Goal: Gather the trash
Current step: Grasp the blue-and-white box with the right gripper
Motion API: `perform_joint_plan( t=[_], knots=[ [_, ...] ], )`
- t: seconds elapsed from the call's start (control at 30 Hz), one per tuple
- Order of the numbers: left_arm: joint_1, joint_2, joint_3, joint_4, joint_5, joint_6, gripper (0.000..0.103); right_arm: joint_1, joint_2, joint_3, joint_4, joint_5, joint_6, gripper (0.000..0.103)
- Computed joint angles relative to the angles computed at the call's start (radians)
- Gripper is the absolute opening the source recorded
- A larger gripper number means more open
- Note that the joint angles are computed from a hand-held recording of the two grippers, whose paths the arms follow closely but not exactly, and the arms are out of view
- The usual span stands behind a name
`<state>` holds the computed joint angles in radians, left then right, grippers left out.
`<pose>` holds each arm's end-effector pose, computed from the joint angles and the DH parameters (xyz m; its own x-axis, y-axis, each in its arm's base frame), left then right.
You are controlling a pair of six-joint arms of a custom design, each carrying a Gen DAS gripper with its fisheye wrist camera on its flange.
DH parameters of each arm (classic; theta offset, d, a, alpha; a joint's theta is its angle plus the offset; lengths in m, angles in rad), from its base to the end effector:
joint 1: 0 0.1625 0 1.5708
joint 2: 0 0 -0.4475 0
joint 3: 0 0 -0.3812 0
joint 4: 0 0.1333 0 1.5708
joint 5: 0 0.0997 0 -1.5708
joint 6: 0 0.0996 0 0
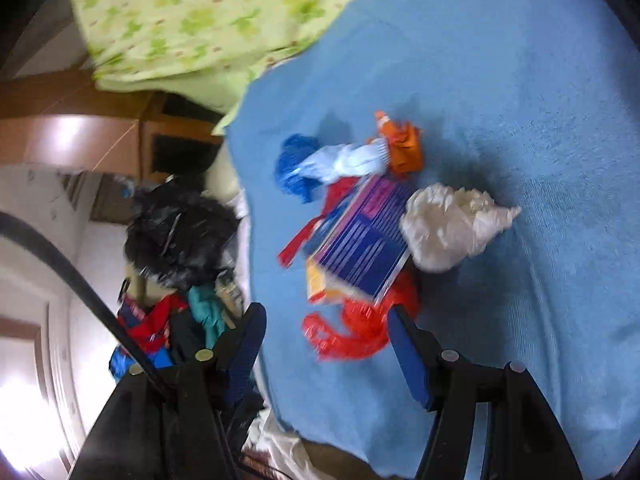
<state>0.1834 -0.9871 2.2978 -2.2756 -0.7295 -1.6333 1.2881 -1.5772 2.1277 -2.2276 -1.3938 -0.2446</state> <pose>-0.3444 -0.2750 0.0562 -0.8251 -0.1954 -0.5301 0.2448 0.7220 -0.6472 0.0245 -0.4565 0.3237 -0.9894 0.0178 -0.1442 0.0389 0.9886 -0.1453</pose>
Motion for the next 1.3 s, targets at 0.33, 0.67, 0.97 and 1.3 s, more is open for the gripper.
perform_joint_plan(
  t=[0.33, 0.67, 0.97, 1.3],
  knots=[
    [0.1, 0.038, -0.002, -0.245, 0.007, 0.233, 0.063, 0.038, 0.162, -0.065, -0.098, -0.053, 0.156, 0.074],
    [0.153, 0.049, -0.001, -0.346, -0.014, 0.317, 0.064, 0.119, 0.236, -0.061, -0.195, -0.162, 0.124, 0.074],
    [0.185, 0.062, -0.011, -0.42, -0.029, 0.359, 0.064, 0.027, 0.231, -0.064, -0.131, -0.047, 0.098, 0.044],
    [0.166, 0.035, 0.039, -0.446, -0.034, 0.294, 0.064, 0.044, 0.242, -0.084, -0.096, -0.038, 0.187, 0.081]
  ],
)
